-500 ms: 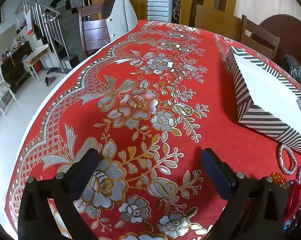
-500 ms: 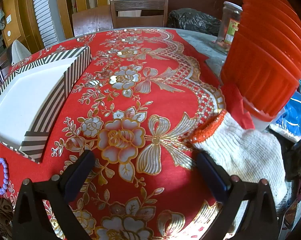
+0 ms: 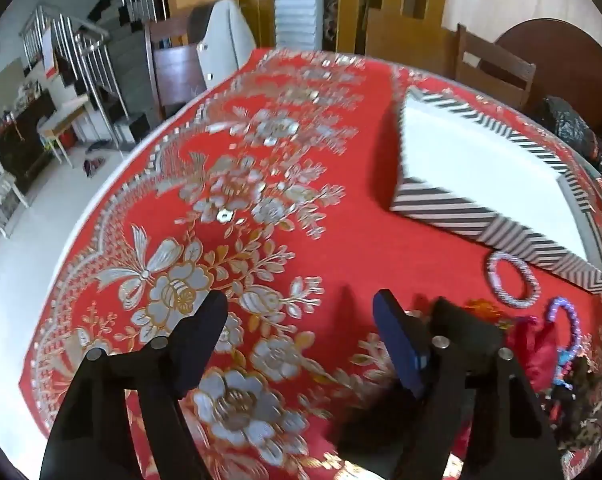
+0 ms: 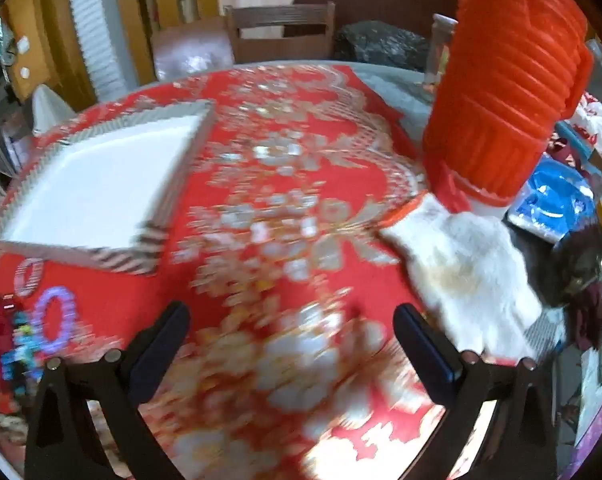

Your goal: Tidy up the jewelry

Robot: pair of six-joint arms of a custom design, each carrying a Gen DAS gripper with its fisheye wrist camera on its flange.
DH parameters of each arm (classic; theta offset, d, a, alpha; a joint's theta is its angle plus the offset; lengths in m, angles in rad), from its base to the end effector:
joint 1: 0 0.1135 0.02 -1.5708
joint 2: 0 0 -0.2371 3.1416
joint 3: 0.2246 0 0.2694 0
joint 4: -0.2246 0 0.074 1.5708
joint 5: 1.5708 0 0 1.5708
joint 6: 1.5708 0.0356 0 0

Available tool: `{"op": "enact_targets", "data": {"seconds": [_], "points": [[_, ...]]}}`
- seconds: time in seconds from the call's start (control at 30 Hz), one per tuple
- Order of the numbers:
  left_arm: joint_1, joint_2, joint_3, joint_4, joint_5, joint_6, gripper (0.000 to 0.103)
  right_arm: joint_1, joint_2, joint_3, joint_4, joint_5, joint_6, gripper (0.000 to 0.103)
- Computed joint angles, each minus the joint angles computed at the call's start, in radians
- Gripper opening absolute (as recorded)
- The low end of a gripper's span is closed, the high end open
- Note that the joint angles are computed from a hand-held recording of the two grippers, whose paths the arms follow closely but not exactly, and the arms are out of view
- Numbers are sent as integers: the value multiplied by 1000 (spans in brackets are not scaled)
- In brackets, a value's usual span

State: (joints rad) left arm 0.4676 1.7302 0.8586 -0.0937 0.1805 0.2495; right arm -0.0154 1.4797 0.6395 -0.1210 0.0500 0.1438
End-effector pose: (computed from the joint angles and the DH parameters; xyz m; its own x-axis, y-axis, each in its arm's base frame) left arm 0.3016 0.1451 0.0956 -0.7982 -0.1309 -0.5880 -0.1601 0.9871 -0.0025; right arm 0.2810 -0.0061 0.1042 -0.8050 0.1556 -0.5725 0.1610 0.9861 0.0415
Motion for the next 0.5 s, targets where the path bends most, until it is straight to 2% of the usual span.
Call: {"op": "enact_targets", "data": {"seconds": [0.1, 0.23, 0.5], "points": [[-36, -88, -61, 7, -20, -1, 64, 79, -77, -42, -15, 14, 64, 103], [-65, -194, -133, -9, 1, -4, 64, 182, -163, -105, -16, 49, 120, 103], [-125, -344, -233, -18, 18, -30, 64, 313, -224, -103, -68, 101, 159, 103]]}}
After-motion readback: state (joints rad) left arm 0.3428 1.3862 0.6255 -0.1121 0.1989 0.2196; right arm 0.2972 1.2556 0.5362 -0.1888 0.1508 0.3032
